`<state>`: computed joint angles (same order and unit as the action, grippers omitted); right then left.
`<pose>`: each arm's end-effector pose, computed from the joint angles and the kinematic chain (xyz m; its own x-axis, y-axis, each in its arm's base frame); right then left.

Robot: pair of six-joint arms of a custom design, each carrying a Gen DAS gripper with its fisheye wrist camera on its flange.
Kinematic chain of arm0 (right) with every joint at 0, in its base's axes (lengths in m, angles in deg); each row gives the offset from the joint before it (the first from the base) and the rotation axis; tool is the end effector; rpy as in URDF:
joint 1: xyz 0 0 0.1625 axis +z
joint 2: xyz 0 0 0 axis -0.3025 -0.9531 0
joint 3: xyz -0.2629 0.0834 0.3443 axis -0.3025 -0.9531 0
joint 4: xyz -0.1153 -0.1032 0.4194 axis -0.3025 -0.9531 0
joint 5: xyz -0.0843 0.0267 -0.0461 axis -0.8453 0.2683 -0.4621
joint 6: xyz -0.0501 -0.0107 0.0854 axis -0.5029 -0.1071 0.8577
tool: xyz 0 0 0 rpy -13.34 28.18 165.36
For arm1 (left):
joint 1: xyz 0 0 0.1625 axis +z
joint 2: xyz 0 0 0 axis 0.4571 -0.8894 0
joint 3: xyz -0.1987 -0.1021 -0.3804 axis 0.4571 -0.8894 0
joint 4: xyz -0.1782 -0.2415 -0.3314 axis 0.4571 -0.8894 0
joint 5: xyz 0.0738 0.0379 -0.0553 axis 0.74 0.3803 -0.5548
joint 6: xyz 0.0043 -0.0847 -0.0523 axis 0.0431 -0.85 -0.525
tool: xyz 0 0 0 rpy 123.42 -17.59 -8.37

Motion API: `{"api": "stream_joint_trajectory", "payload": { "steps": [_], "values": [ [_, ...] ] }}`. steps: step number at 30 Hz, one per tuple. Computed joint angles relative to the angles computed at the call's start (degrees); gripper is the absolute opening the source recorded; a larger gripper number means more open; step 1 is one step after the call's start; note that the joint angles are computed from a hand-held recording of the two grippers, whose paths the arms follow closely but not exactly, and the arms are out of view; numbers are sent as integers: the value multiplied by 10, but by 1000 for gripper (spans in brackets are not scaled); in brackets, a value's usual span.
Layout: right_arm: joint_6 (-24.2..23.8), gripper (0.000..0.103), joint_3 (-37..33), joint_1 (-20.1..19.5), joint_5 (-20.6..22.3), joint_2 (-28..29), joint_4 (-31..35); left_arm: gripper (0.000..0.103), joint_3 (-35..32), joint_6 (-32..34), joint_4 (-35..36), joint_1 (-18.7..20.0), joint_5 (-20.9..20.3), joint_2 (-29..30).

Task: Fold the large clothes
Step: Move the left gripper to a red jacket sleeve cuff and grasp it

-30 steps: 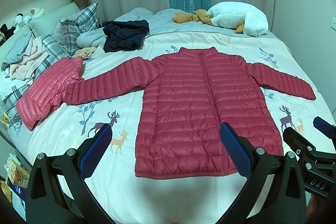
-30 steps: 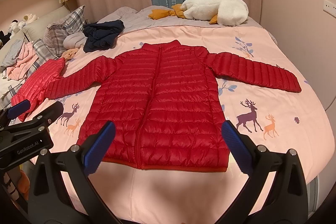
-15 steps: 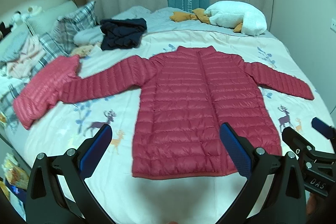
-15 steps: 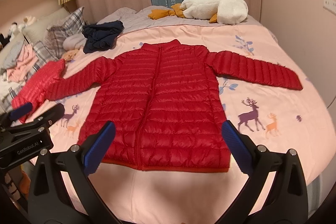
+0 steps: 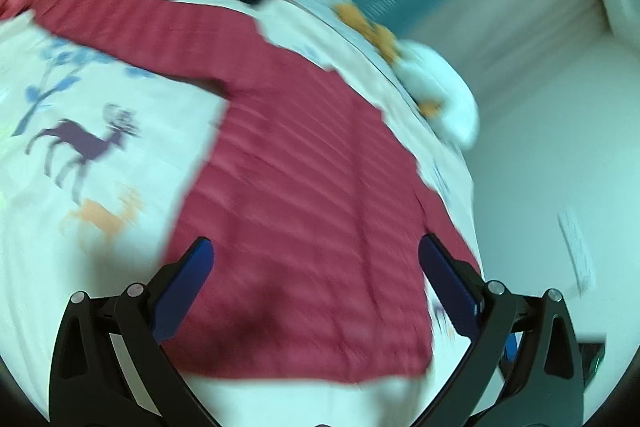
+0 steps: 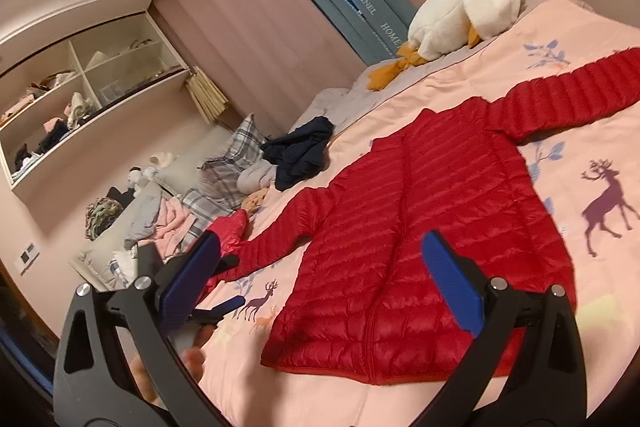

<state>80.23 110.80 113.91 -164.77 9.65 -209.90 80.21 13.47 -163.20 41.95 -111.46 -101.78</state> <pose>0.2196 -0.7667 0.2165 -0.9792 -0.1741 0.1044 -0.1734 0.4497 -0.8762 -0.1446 -0.8393 0.2372 -0.9971 -0.0329 -0.0680 0.0205 0.7489 -0.6624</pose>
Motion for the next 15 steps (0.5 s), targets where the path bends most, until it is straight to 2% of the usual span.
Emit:
{"api": "stream_joint_trajectory", "payload": {
  "steps": [4,7,15],
  "values": [
    [-31,101,-23,-8,9,8,72,102,-71,-36,18,48,-12,30],
    [-39,101,-37,-10,6,17,92,102,-132,-77,28,89,-35,52],
    [-73,101,-81,-2,-53,49,132,102,-293,-137,53,155,-83,117]
  ]
}}
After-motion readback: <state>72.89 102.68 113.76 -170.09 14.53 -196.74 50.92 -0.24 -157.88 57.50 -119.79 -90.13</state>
